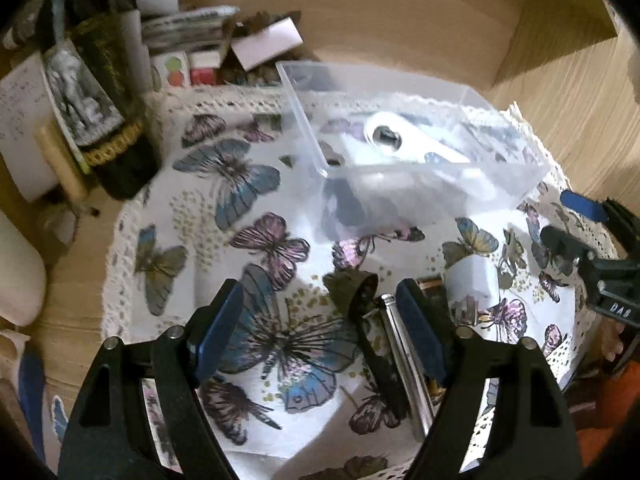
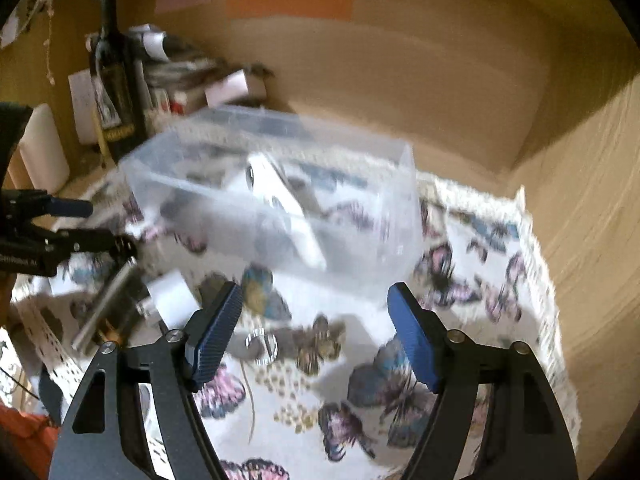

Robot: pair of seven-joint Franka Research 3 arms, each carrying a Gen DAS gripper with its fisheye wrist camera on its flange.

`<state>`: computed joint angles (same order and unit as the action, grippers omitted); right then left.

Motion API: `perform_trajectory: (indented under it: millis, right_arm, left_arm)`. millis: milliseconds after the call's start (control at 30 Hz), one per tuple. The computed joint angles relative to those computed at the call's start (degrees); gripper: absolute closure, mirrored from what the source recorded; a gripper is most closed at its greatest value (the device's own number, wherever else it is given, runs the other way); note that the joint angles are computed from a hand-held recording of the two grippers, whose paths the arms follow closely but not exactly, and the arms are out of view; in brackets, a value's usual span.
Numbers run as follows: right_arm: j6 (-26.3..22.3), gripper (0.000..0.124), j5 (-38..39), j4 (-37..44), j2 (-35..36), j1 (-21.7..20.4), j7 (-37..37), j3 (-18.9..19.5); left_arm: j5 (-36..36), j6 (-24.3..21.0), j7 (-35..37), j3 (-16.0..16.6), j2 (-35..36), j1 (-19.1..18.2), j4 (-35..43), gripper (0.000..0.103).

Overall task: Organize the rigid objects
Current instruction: 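Grasp the silver keys with the right tool while the left tool grasps the black bell-shaped object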

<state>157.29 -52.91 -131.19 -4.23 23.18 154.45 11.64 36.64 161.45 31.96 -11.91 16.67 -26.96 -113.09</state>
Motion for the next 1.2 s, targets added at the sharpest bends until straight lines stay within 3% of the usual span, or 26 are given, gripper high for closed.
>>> perform_trajectory:
  millis: [100, 233, 400, 567, 667, 767, 1200]
  right_arm:
    - [0.08, 0.051, 3.74, -0.82, 0.73, 0.18, -2.16, -0.39]
    - [0.98, 0.051, 9.85, -0.99, 2.29, 0.55, -6.99, -1.25]
    - [1.42, 0.051, 14.12, -0.17, 4.34, 1.01, -11.68, -2.24]
    - [4.81, 0.051, 23.19, -0.7, 5.64, 0.98, -18.78, -3.89]
    - [5.55, 0.052, 24.5, -0.96, 5.79, 1.09, -19.78, -4.44]
    - [5.3, 0.065, 20.88, -0.91, 5.6, 1.43, -16.94, -4.74]
    - [3.84, 0.065, 8.84, -1.89, 2.19, 0.71, -4.39, -3.37]
  left_arm:
    - [-1.98, -0.16, 1.92, -0.81, 1.69, 0.41, 1.52, 0.025]
    - [-6.67, -0.89, 6.47, -2.38, 4.1, 1.34, 3.75, 0.034]
    - [-8.43, -0.78, 8.0, -1.5, 5.28, 0.38, 4.74, 0.045]
    - [-9.37, 0.4, 9.36, -1.5, 4.99, 0.44, 4.04, 0.063]
    - [-8.73, 0.62, 8.89, -0.79, 5.01, -0.28, 4.03, 0.071]
    - [-8.31, 1.4, 8.08, -0.33, 5.17, -0.58, 4.01, 0.071]
    - [1.97, 3.76, -2.12, 3.46, 1.42, -3.19, 1.61, 0.071]
